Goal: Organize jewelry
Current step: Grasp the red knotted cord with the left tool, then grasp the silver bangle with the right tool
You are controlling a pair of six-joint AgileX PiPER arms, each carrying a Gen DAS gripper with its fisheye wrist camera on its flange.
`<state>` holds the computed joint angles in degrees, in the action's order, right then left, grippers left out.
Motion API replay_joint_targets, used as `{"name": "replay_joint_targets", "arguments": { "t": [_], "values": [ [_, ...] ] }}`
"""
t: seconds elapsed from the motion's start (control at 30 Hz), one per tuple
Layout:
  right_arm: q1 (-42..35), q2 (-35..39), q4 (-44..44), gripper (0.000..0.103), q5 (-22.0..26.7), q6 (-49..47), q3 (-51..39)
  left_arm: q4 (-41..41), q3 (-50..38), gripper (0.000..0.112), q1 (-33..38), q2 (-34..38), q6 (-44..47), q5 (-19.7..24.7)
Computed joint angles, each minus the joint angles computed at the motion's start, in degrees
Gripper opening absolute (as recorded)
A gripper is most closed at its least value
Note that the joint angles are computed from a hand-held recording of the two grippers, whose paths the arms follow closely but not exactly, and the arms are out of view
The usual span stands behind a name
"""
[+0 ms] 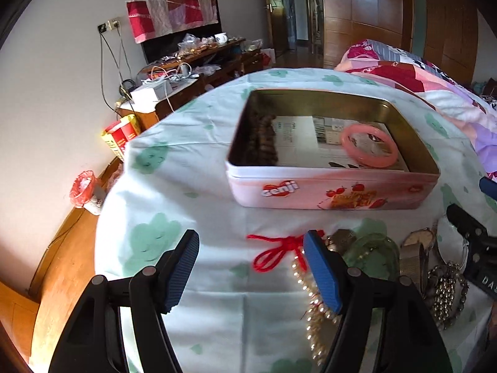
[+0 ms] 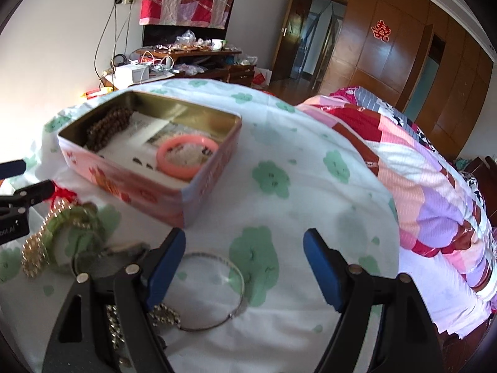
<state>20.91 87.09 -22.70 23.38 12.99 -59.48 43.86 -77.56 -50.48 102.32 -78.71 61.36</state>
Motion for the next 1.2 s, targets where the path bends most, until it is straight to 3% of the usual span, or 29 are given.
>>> {"name": "replay_joint_targets", "arguments": {
  "t": [0.1,0.13,0.17,0.2,0.23,0.4,0.7,1.07,1.2],
  "values": [
    [-0.24,0.20,0.06,0.080,-0.03,0.23,0.49,-2.53,1.43,0.069,1.74,-0.20,1.25,-4.67],
    [-0.32,0.11,-0.19,0.080,-0.29,0.42,0.77,-1.70,2.68,0.061,1.76,-0.85,-0.17,-6.14],
    [-0.31,0.13,-0.61,0.080,-0.38,0.71,0.79,-1.46,3.61,0.051,1.88,-1.43,-0.72,-7.42],
    [-0.26,0.02,-1.35,0.080,-0.74,1.35,1.14,-1.71,4.49,0.020,2.16,-2.31,-0.27,-9.15],
    [-0.28,-0.09,-1.47,0.080,-1.06,1.41,1.41,-2.40,4.33,0.001,2.27,-2.18,0.53,-9.27],
    [-0.40,-0.17,-2.58,0.080,-1.73,2.71,2.37,-1.86,7.96,0.000,2.75,-5.42,-2.39,-10.43],
    [-2.39,-1.09,-2.20,0.080,-2.30,3.05,3.52,4.58,10.84,0.000,0.02,-11.25,-8.27,-1.84],
    [-4.20,-2.84,8.96,0.080,-2.31,-8.22,4.88,3.90,15.12,0.000,-0.53,-9.93,-10.67,-6.12],
    [-3.11,-1.64,4.31,0.080,-1.36,-3.98,4.57,4.28,14.89,0.000,-1.30,-9.49,-10.78,-5.95]
  ]
}}
